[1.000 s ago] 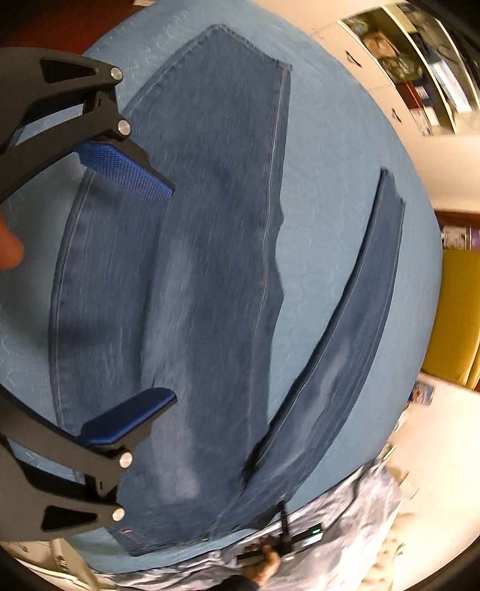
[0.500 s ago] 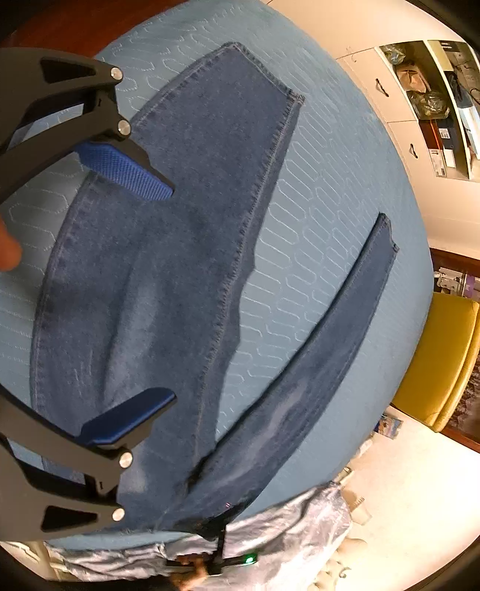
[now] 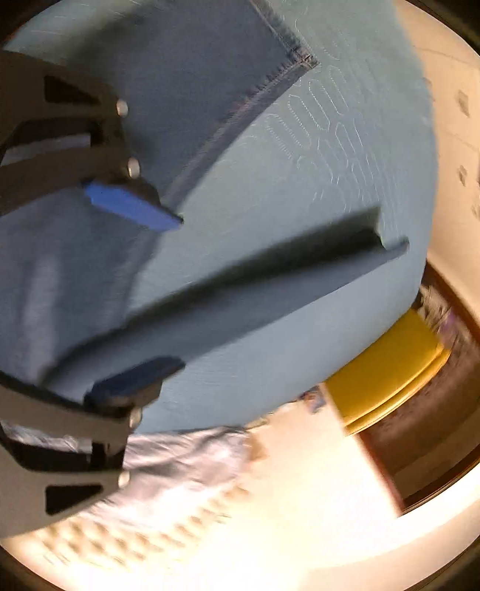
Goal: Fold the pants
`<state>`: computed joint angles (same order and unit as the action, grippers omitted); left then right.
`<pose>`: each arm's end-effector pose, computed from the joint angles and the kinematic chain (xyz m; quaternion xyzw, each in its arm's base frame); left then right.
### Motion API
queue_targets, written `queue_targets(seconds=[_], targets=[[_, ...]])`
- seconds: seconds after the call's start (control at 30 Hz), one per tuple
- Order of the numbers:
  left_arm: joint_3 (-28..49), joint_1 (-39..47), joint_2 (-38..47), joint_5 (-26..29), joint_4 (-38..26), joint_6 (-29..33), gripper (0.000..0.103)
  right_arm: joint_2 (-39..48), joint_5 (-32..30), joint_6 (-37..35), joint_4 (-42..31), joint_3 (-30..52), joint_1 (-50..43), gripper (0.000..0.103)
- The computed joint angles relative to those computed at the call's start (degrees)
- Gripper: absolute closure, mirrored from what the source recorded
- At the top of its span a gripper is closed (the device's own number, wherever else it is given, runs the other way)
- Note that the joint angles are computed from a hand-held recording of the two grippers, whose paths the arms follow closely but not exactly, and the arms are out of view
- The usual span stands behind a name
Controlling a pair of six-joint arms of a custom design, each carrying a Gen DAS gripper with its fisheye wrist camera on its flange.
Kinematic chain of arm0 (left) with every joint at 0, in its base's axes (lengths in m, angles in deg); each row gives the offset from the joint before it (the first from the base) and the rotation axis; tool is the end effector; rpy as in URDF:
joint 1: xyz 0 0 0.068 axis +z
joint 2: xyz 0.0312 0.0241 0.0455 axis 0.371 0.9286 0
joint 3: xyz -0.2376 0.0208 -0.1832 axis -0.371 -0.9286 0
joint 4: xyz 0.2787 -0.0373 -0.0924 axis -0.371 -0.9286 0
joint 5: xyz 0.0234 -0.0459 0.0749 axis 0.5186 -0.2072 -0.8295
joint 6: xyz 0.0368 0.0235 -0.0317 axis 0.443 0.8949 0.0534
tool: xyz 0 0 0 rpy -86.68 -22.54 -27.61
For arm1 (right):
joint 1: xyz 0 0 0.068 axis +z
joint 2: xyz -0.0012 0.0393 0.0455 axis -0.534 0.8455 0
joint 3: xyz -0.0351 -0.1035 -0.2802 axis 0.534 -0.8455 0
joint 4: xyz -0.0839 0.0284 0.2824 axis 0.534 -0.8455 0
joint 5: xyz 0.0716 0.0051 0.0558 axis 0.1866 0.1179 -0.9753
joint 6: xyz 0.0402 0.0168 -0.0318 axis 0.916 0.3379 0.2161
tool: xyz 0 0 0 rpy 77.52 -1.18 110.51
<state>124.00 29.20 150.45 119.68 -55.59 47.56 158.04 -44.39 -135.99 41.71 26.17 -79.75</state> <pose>0.3995 0.0313 0.1046 -0.1923 0.8759 -0.3463 0.2755 0.1927 -0.1817 0.1567 -0.0303 0.9539 0.1114 0.2770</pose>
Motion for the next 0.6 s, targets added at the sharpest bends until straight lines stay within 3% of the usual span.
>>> queue_targets(seconds=[0.13, 0.2, 0.33, 0.6], targets=[[14.68, 3.44, 12.84, 3.17, -3.6, -1.91, 0.049, 4.93, 4.5, 3.57, 7.22, -6.2, -0.78, 0.102], [22.11, 5.11, 19.54, 4.01, -3.43, -7.36, 0.052, 0.4, 3.53, 4.53, 5.02, -8.87, -1.73, 0.102], [31.58, 6.1, 28.57, 8.74, -0.1, -16.94, 0.056, -3.46, 4.09, 6.25, 3.19, -7.17, -1.45, 0.102], [44.76, 2.07, 39.03, 8.42, -4.61, -23.56, 0.064, -8.92, 0.71, 11.48, -4.21, 1.38, -0.66, 0.102]])
